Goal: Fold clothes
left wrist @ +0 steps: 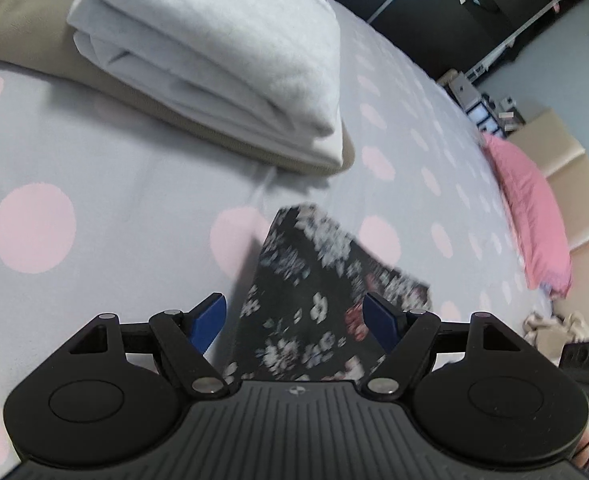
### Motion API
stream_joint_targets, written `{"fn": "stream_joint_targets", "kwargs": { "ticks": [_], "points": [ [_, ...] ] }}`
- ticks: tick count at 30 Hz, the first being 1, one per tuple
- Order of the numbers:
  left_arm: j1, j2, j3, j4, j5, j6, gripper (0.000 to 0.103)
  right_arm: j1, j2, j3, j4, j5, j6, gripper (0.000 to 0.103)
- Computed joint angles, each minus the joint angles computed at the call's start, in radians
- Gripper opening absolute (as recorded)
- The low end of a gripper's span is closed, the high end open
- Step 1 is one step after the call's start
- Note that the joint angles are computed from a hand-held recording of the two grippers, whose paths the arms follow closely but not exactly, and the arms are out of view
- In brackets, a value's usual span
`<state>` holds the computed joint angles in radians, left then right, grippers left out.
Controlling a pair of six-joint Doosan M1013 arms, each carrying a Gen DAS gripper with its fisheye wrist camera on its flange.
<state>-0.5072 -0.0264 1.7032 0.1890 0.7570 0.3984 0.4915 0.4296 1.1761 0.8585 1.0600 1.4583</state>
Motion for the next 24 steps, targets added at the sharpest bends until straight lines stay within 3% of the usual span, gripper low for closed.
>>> {"fn": "stream_joint_targets", "kwargs": {
  "ticks": [7, 11, 16, 23, 24],
  "points": [
    [0.009, 0.005, 0.032, -0.068, -0.013, 0.077, 0.075, -0.019, 0.002, 0.078, 0.126, -0.062, -0.012, 0.103],
    [0.018, 0.002, 0.05, -0.105, -0.035, 0.123, 0.075, -0.022, 0.008, 0.068, 0.135, -0.065, -0.036, 0.102],
    [0.032, -0.009, 0.082, -0.175, -0.097, 0.21, 0.075, -0.039, 0.022, 0.048, 0.116, 0.006, -0.068, 0.102],
    [0.063, -0.02, 0.126, -0.312, -0.205, 0.336, 0.075, -0.065, 0.038, 0.095, 0.285, 0.032, -0.169, 0.101],
    [0.068, -0.018, 0.131, -0.335, -0.22, 0.356, 0.074, -0.066, 0.045, 0.089, 0.296, 0.043, -0.179, 0.097]
  ]
}}
